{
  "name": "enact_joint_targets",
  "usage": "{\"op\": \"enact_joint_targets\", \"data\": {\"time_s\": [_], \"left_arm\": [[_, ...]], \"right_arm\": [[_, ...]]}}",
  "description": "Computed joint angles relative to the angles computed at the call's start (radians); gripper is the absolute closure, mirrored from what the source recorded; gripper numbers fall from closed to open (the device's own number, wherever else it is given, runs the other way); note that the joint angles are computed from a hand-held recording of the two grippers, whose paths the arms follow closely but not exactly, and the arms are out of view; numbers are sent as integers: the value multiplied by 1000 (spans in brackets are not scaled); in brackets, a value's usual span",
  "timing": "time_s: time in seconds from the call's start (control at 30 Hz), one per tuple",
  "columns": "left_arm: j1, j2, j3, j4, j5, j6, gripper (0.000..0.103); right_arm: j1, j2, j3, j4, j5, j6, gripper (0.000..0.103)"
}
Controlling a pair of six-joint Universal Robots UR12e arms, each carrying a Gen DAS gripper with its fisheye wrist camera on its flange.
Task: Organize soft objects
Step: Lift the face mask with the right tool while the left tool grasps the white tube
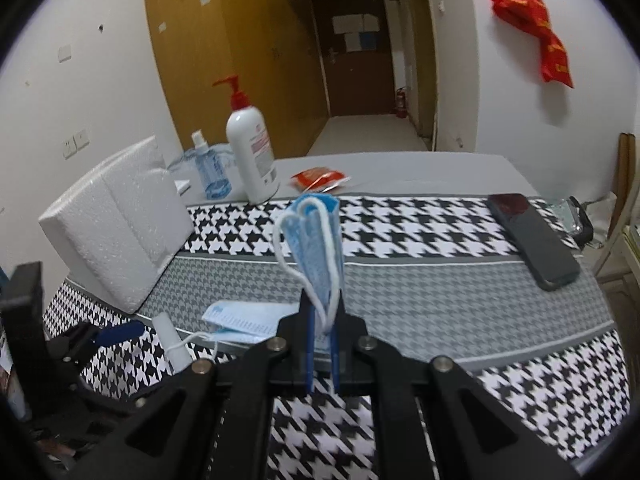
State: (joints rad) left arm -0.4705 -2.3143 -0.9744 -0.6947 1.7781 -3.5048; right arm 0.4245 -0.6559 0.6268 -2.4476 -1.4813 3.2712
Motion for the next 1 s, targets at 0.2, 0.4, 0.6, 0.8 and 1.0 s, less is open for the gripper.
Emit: {"op": "enact_joint_targets", "data": {"time_s": [0.2,0.4,0.6,0.8,1.0], "left_arm": [[-5,-10,23,-48,25,-42,17],[-7,-23,49,-92,34,-74,23],[-11,-32,66,-117,64,-118,29],[-21,-27,65,-148,94,-155,34],[-26,-13,41,-128,95,-171,50]], "right_arm": [[-15,-80,142,-116,-46,43,94],[-23,-136,244,-192,-78,65,94],[-23,-167,304,-241,-75,60,94],[-22,-183,340,-277,-55,68,94],[-24,-193,363,-290,-32,69,94]]}}
